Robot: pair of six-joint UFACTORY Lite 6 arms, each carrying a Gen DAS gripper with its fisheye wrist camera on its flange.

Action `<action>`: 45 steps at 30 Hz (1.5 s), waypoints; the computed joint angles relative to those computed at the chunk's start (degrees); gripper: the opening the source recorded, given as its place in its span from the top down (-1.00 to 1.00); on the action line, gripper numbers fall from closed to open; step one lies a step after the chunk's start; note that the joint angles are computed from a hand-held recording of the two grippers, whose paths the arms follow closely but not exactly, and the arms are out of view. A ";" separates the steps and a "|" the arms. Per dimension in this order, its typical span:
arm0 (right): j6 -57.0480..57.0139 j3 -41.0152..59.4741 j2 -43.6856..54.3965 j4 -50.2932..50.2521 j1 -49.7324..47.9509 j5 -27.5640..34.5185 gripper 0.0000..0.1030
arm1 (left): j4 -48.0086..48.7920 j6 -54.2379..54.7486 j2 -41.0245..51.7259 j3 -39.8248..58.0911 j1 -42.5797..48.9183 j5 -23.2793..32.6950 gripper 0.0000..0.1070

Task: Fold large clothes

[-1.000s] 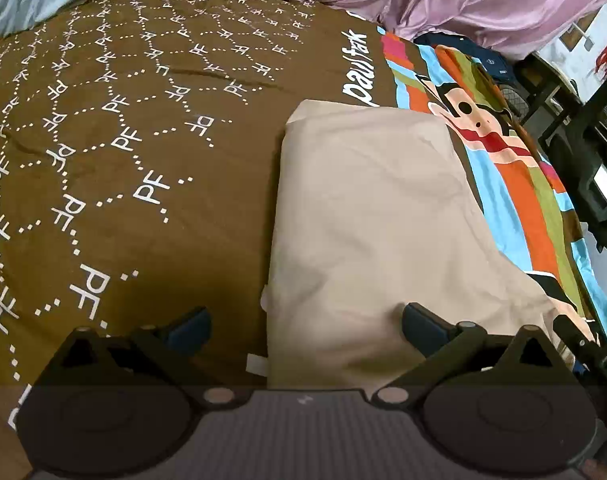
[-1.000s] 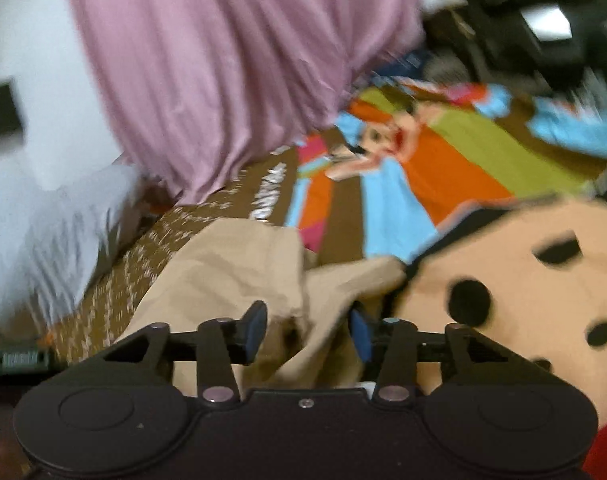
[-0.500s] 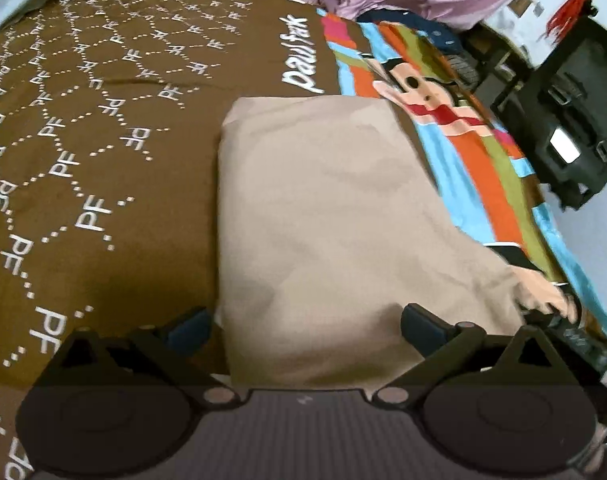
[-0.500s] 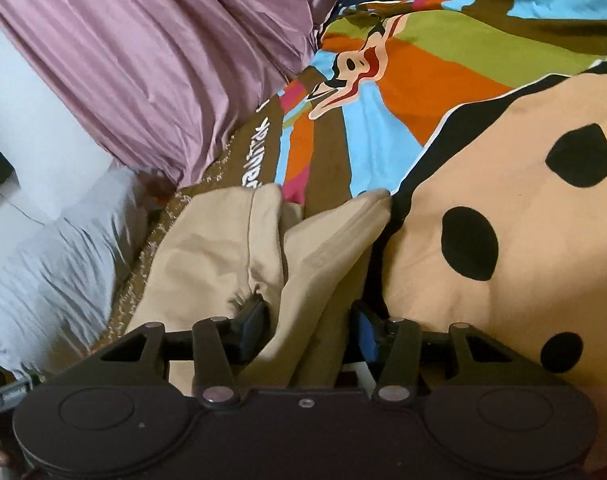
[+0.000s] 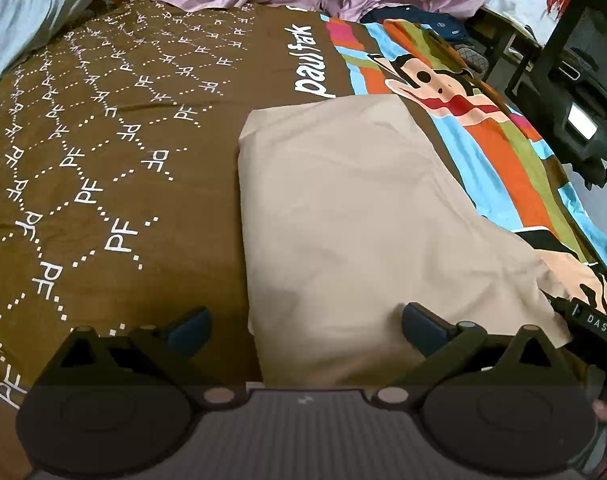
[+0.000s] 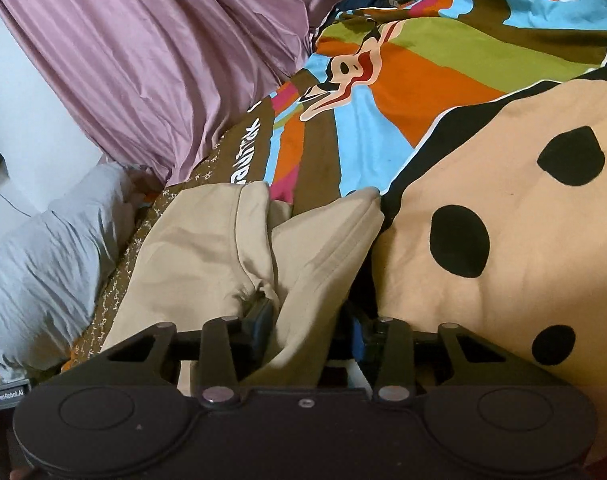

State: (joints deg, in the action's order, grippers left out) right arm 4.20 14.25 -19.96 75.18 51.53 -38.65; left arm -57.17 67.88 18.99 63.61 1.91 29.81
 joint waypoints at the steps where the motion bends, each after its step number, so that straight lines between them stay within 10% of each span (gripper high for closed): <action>1: -0.05 0.23 0.56 -0.03 0.17 -0.26 0.18 | -0.26 0.19 0.17 0.09 0.16 0.21 -0.92; 14: -9.59 5.59 7.16 4.54 1.86 -1.52 0.05 | -1.15 1.95 1.48 1.33 0.98 1.96 -0.92; 26: -8.73 5.86 7.86 4.20 2.34 -2.44 -0.05 | 2.35 -9.85 23.72 25.48 5.72 21.51 -0.92; 39: 10.48 -5.80 -6.40 -1.98 -1.10 -4.38 0.34 | 7.47 -11.44 23.46 27.21 2.44 18.17 -0.93; 45: 10.18 -2.09 -1.29 -11.30 -4.59 1.51 0.22 | 7.02 -12.80 28.28 32.80 2.79 22.02 -0.93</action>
State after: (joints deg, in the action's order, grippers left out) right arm 14.38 12.15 -21.25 63.88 46.94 -37.14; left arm -50.16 55.07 47.27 96.41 4.70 51.83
